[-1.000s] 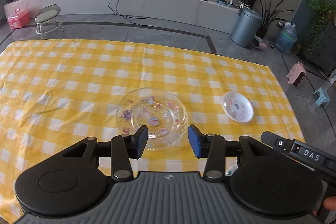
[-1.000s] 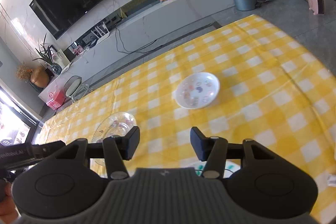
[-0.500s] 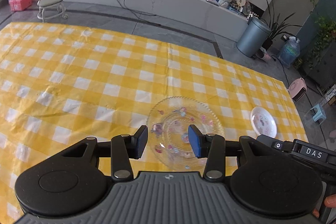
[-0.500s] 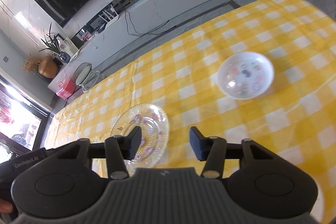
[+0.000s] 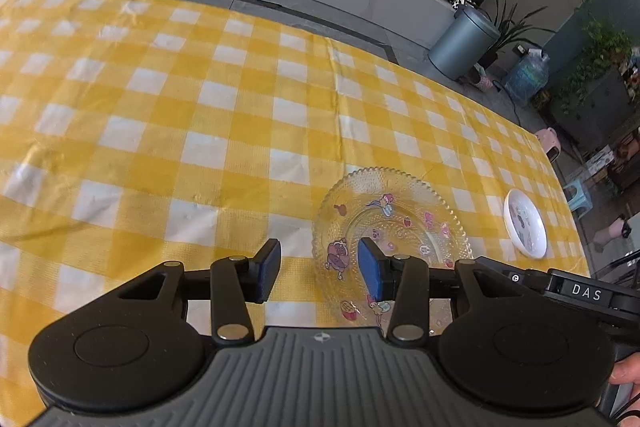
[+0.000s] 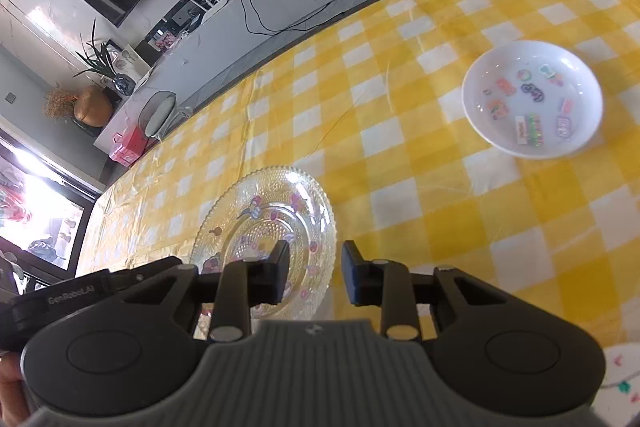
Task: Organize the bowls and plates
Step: 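Move both tools to the clear glass plate and pinch its rim, then lift the glass plate with both tools and carry it over the 'Fruity' plate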
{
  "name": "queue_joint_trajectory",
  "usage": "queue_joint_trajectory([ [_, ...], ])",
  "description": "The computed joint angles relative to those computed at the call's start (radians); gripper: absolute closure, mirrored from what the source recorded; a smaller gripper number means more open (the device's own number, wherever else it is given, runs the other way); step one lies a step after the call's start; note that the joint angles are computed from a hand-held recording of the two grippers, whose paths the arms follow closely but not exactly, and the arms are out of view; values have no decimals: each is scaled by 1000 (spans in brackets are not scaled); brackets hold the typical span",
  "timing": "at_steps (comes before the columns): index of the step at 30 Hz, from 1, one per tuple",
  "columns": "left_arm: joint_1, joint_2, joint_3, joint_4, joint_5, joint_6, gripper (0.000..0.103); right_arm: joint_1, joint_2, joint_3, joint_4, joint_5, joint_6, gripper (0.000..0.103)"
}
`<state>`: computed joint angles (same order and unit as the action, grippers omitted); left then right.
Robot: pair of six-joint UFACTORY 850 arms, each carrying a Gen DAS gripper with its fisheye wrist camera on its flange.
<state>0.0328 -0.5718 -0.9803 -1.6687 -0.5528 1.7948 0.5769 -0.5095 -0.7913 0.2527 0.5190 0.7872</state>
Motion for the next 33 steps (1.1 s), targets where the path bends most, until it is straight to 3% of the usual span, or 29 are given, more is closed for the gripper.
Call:
queue_joint_trajectory([
  [12,0,-33,4,-111,-51,138,68,-25,-49,0,-106,80,149,92],
  [16,-12,-35,7,-142,-34,193,86,-25,-57,3,-118,107,162,97],
  [33,2,36,62,-116,-64,193,89,-28,-24,62,-162,185,313,99],
])
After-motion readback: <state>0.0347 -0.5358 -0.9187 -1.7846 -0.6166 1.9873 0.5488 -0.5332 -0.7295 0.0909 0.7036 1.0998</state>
